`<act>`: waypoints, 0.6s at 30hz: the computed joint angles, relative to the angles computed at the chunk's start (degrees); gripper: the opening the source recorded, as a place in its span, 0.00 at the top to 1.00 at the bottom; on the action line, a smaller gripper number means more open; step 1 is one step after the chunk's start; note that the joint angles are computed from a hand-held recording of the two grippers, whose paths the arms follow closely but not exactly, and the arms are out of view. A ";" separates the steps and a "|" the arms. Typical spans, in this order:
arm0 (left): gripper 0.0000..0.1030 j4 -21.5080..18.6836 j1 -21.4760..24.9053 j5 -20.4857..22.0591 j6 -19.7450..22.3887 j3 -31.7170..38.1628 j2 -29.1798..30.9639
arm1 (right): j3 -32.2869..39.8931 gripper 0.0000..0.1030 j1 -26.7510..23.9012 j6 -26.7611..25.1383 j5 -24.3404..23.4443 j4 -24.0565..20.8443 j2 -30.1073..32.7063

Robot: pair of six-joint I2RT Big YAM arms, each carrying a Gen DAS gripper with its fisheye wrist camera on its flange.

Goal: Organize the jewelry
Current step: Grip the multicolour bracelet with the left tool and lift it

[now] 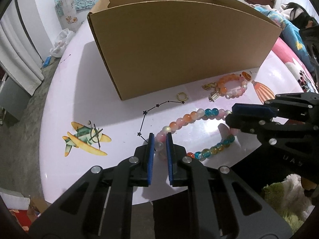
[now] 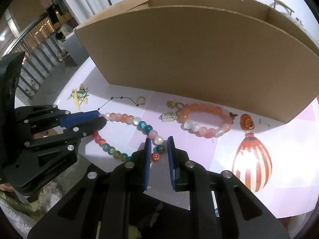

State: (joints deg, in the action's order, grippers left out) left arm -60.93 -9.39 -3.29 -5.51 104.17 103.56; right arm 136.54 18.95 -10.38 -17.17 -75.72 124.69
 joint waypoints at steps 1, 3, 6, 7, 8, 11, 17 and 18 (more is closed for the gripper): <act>0.90 -0.05 -0.01 -0.10 -0.05 -0.07 -0.02 | -0.03 0.84 0.06 -0.09 0.17 0.18 0.02; 0.90 -0.28 -0.20 -0.34 -0.26 0.03 -0.04 | 1.17 0.84 0.29 -0.41 0.93 -0.22 0.64; 0.90 -0.56 -0.32 -0.74 -0.43 0.45 0.26 | 1.80 0.84 0.61 -0.47 1.55 -0.15 0.97; 0.90 -0.63 -0.36 -0.83 -0.48 0.55 0.35 | 1.34 0.85 0.70 -0.61 2.01 0.37 0.73; 0.90 -0.65 -0.36 -0.87 -0.47 0.61 0.41 | 1.35 0.86 0.81 -0.69 2.23 0.52 0.71; 0.90 -0.79 -0.39 -0.96 -0.62 0.78 0.54 | 1.16 0.89 0.82 -0.31 2.12 0.91 0.63; 0.90 -1.00 -0.37 -1.04 -0.48 0.94 0.63 | 2.10 0.90 0.85 0.63 1.54 0.83 1.33; 0.90 -1.04 -0.34 -0.99 -0.51 0.96 0.64 | 2.18 0.90 0.88 0.71 1.53 0.83 1.38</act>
